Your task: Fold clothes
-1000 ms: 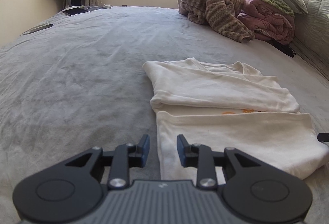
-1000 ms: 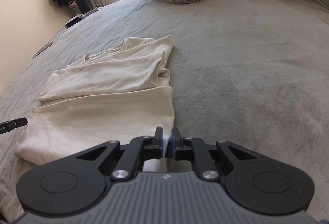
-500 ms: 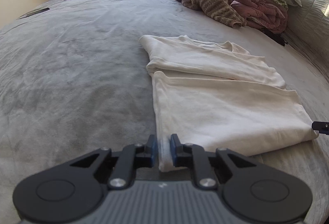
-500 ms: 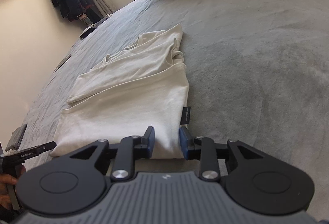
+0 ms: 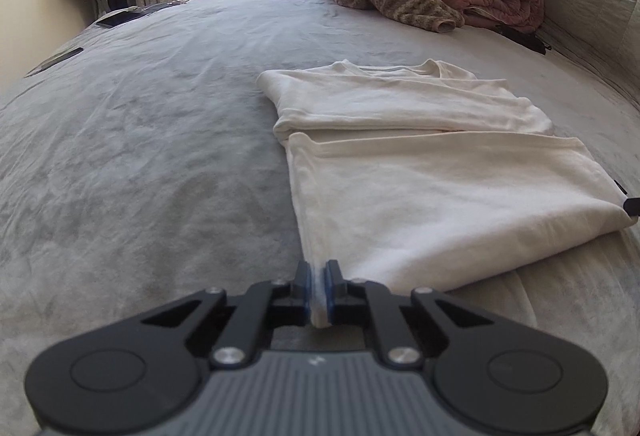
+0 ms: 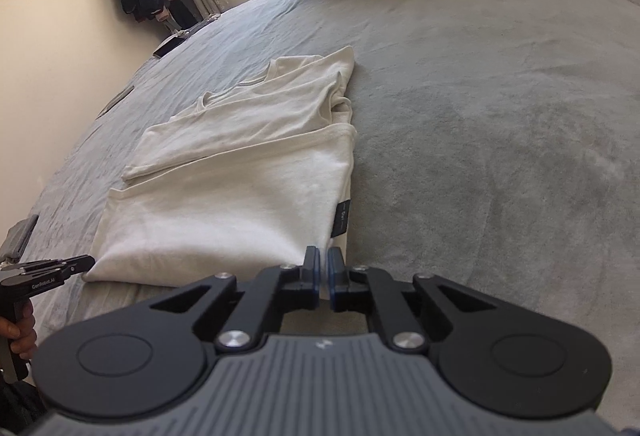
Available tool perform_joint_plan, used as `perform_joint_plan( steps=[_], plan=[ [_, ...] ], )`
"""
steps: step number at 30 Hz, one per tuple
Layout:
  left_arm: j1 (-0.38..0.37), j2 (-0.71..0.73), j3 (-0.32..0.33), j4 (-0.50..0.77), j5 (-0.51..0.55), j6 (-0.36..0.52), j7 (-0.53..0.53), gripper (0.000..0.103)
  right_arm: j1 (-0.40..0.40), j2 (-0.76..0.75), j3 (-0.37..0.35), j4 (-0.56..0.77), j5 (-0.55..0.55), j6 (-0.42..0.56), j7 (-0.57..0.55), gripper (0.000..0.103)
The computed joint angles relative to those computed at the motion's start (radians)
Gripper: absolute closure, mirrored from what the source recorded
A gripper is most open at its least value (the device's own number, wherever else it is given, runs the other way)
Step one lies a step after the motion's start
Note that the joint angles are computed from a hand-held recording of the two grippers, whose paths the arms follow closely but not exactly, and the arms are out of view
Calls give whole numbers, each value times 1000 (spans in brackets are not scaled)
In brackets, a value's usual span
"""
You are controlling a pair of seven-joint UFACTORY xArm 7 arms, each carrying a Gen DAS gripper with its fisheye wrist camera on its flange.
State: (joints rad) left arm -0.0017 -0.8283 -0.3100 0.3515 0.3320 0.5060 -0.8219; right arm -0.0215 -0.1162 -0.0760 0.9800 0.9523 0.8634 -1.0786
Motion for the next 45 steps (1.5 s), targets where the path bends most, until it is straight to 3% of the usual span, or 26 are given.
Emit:
perform_joint_plan(
  steps=[5, 9, 11, 12, 13, 15, 17, 19, 22, 25, 28, 32, 34, 39, 42, 45],
  plan=[
    [-2, 10, -4, 9, 12, 11, 13, 95, 26, -3, 21, -25, -7, -105, -33, 97],
    [-26, 14, 44, 8, -18, 10, 44, 94, 40, -3, 31, -36, -73, -144, -26, 94],
    [-37, 9, 67, 8, -40, 17, 65, 90, 47, -6, 32, -41, -93, -156, -31, 94],
    [-37, 0, 75, 9, -52, 29, 68, 83, 51, -12, 34, -47, -94, -174, -38, 93],
    [-34, -11, 81, 9, -62, 40, 68, 73, 60, -25, 37, -62, -79, -216, -67, 88],
    [-14, -43, 82, 2, -72, 47, 54, 65, 84, -48, 37, -91, -41, -299, -134, 80],
    [41, -81, 32, -4, -39, 39, 14, 67, 120, -72, 27, -113, 46, -368, -243, 76],
    [93, -100, -33, -1, 19, 17, -19, 67, 150, -87, 9, -118, 127, -362, -328, 75],
    [94, -52, -64, 10, 51, -85, -35, 67, 173, -102, 0, -124, 181, -298, -390, 75],
    [82, 50, -114, 58, 78, -155, -23, 67, 188, -114, 13, -140, 192, -249, -410, 75],
    [120, 132, -207, 121, 140, -182, -45, 67, 205, -127, 32, -165, 189, -234, -418, 80],
    [151, 218, -254, 175, 190, -212, -101, 67, 223, -124, 48, -176, 161, -210, -396, 81],
    [132, 257, -241, 188, 188, -192, -121, 67, 215, -101, 65, -165, 74, -213, -307, 84],
    [72, 281, -200, 171, 221, -159, -168, 68, 201, -72, 49, -129, 24, -153, -237, 88],
    [32, 270, -161, 163, 217, -144, -177, 68, 197, -80, 42, -132, 61, -135, -269, 87],
    [34, 260, -155, 163, 228, -154, -209, 68, 205, -92, 35, -135, 169, -126, -328, 86]
  ],
)
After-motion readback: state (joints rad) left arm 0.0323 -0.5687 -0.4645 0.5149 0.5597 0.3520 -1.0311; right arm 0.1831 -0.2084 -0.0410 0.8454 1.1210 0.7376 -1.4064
